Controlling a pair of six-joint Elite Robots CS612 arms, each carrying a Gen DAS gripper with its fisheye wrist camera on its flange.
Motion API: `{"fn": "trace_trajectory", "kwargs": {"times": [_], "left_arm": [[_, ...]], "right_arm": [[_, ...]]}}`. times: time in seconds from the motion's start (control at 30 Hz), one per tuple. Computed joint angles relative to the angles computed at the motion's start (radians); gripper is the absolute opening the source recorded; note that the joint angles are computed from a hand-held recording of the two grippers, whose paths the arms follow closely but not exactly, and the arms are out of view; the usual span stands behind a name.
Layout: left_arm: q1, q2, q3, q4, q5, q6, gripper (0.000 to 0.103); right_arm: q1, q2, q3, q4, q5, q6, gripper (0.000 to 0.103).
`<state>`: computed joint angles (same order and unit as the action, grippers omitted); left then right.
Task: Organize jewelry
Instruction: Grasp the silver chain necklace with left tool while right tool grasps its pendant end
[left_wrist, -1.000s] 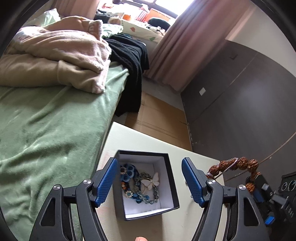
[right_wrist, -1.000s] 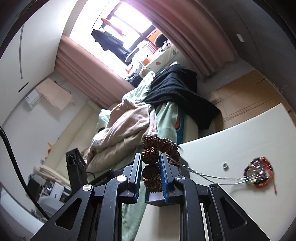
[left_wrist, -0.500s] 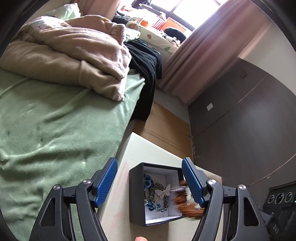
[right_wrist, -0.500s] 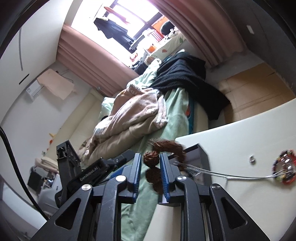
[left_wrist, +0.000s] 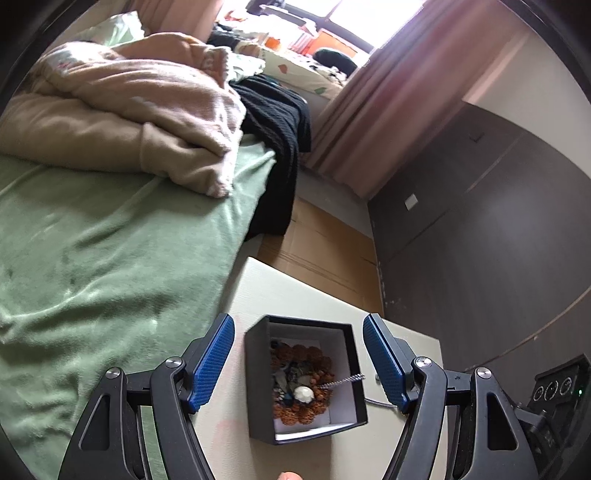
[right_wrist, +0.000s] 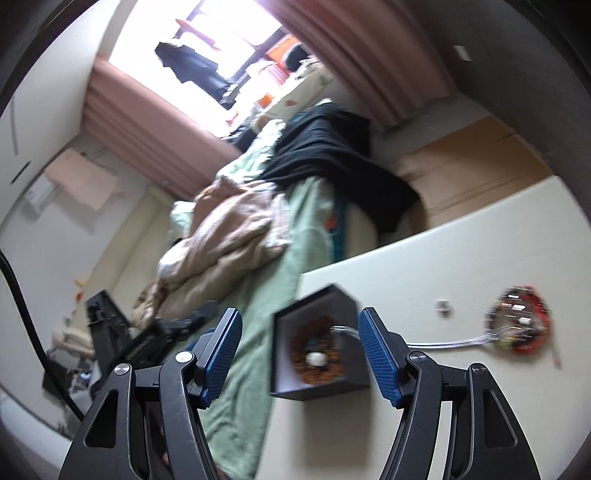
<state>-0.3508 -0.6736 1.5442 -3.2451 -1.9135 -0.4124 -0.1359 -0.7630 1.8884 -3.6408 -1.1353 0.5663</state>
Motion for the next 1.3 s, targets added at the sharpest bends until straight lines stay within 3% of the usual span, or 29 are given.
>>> {"fn": "trace_trajectory", "kwargs": {"times": [0.17,0.5,0.6,0.7,0.83,1.07,1.3], "left_arm": [[-0.029,-0.011,0.014,0.014,0.011,0.064,0.073],[-0.097,-0.028,0.029,0.052,0.036,0.226,0.073],[-0.118,-0.031,0.02,0.102,0.054,0.265,0.073],[-0.135,-0.029,0.011,0.137,0.078,0.29,0.066],[-0.158,-0.021,-0.027,0.255,0.112,0.337,0.055],[-0.195,0.004,-0.098,0.428,0.191,0.439,0.049],[-0.216,0.051,-0.183,0.571,0.237,0.474,0.043]], "right_arm": [[-0.02,-0.031,0.047,0.064,-0.069,0.008,0.066],[-0.071,-0.072,0.115,0.121,-0.133,0.048,0.066],[-0.083,-0.078,0.123,0.14,-0.145,0.045,0.066],[-0.098,-0.076,0.128,0.15,-0.122,0.049,0.066],[-0.114,-0.076,0.14,0.126,-0.115,0.069,0.066],[-0.135,-0.077,0.149,0.118,-0.108,0.083,0.065],[-0.14,-0.064,0.124,0.174,-0.098,0.067,0.053]]}}
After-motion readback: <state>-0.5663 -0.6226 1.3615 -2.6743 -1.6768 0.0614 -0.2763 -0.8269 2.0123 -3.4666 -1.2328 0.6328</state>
